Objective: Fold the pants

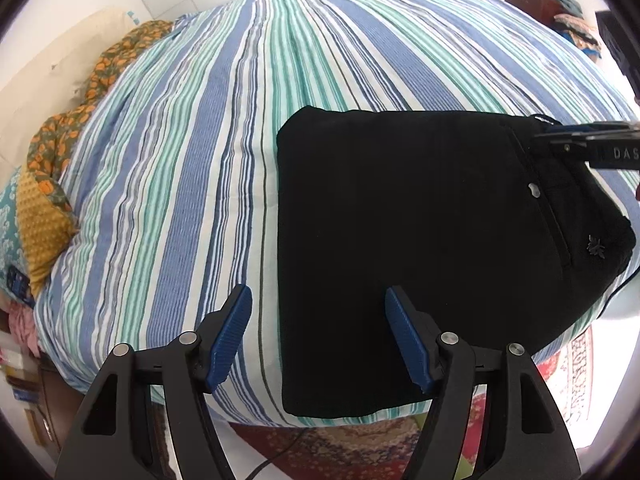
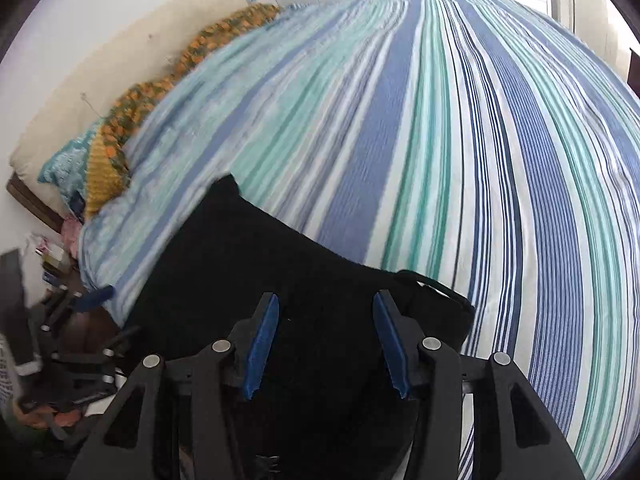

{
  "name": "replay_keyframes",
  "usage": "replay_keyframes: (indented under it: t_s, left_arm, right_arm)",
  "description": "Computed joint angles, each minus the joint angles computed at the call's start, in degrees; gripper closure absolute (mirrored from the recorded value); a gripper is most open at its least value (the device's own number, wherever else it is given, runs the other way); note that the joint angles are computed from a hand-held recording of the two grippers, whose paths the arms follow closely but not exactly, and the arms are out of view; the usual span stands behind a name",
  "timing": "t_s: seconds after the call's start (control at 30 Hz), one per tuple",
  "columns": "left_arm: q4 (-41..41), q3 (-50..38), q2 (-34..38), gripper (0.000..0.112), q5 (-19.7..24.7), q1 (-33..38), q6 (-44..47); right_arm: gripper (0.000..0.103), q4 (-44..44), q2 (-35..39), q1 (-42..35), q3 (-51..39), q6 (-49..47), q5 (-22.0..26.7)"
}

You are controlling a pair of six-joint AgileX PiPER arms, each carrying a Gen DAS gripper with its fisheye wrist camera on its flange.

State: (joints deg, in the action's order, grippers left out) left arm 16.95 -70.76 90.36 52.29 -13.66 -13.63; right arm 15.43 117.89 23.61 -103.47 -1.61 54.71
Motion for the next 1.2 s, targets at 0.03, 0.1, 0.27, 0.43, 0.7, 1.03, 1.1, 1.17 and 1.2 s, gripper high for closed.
replay_keyframes:
  t_s: [0.03, 0.1, 0.27, 0.43, 0.7, 1.03, 1.1, 1.17, 1.2]
  left_arm:
    - [-0.3, 0.1, -0.28, 0.041, 0.0, 0.29, 0.37]
    - [-0.41, 0.62, -0.73, 0.041, -0.08, 0.63, 0.58]
    - [-0.89, 1.27, -0.57, 0.04, -0.47, 0.79, 0.78]
    - [-5.42, 1.0, -1.91, 0.037, -0.04, 4.06, 5.16]
    - [-35.76, -6.44, 7.47, 0.022, 6.22, 24.24, 29.01]
    - [-52.12, -11.95, 17.94, 0.078, 12.61, 24.64, 35.32]
    - [-52.2, -14.3, 16.18, 0.081, 13.75, 24.14, 35.67]
    - [-52.81, -18.99, 16.07, 0.081, 14.96, 24.0, 35.06]
    - [-52.39, -21.82, 16.65, 0.081, 15.27, 23.72, 34.12]
  right_arm:
    - [0.053, -1.68, -0.17, 0.34, 1.32, 0.24, -0.53]
    - [0.053, -0.33, -4.12, 0.03, 6.53, -0.25, -2.56]
    - [0.053, 4.35, -20.98, 1.96, 22.84, -3.39, -7.88]
    - [0.046, 0.47, -26.35, 7.46, 34.63, 0.5, -7.61]
    - [0.022, 30.69, -23.93, -13.25, 36.95, -14.61, -2.72]
    - [0.064, 39.23, -1.52, -11.92, 21.52, -19.04, 7.02]
    - [0.069, 39.52, -2.37, -11.46, 19.86, -18.95, 7.72]
    - [0.071, 38.69, -2.3, -10.15, 15.01, -17.68, 8.77]
    - [0.071, 38.19, -1.87, -9.62, 11.85, -17.15, 9.62]
